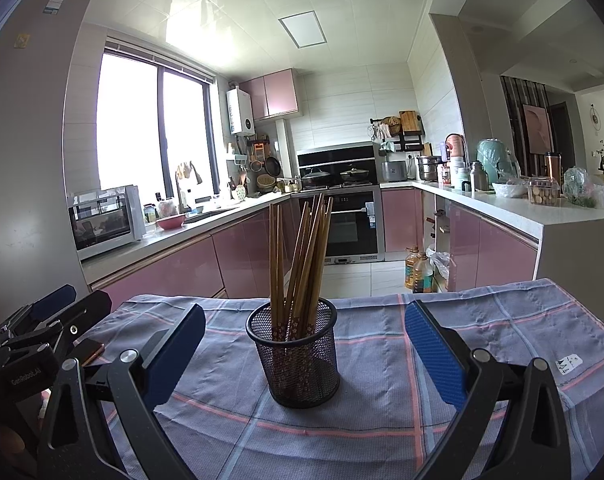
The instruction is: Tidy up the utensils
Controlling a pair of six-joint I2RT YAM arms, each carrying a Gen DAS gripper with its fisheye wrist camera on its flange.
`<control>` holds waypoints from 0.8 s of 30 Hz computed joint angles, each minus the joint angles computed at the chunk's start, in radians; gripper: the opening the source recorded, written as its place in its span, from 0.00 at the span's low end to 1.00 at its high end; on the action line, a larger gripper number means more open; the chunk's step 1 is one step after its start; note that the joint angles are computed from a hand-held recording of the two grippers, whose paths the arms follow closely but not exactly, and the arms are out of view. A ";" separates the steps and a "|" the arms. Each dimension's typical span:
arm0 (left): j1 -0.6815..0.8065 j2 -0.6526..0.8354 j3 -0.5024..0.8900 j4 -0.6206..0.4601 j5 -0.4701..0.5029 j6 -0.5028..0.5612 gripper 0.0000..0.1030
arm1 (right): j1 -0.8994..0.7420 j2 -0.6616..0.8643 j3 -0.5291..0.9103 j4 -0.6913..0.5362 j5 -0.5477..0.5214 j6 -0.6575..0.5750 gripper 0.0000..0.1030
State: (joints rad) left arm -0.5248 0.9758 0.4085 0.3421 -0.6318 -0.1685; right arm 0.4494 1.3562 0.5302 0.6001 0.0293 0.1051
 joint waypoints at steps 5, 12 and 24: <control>-0.021 -0.002 -0.008 -0.005 -0.024 -0.007 0.95 | -0.004 0.002 0.005 -0.003 -0.006 0.000 0.94; -0.026 -0.014 -0.008 -0.014 -0.023 -0.003 0.95 | -0.003 0.005 0.008 -0.004 -0.003 -0.003 0.94; 0.088 0.041 0.067 -0.205 0.085 -0.084 0.95 | -0.140 0.148 0.177 -0.274 0.018 -0.044 0.94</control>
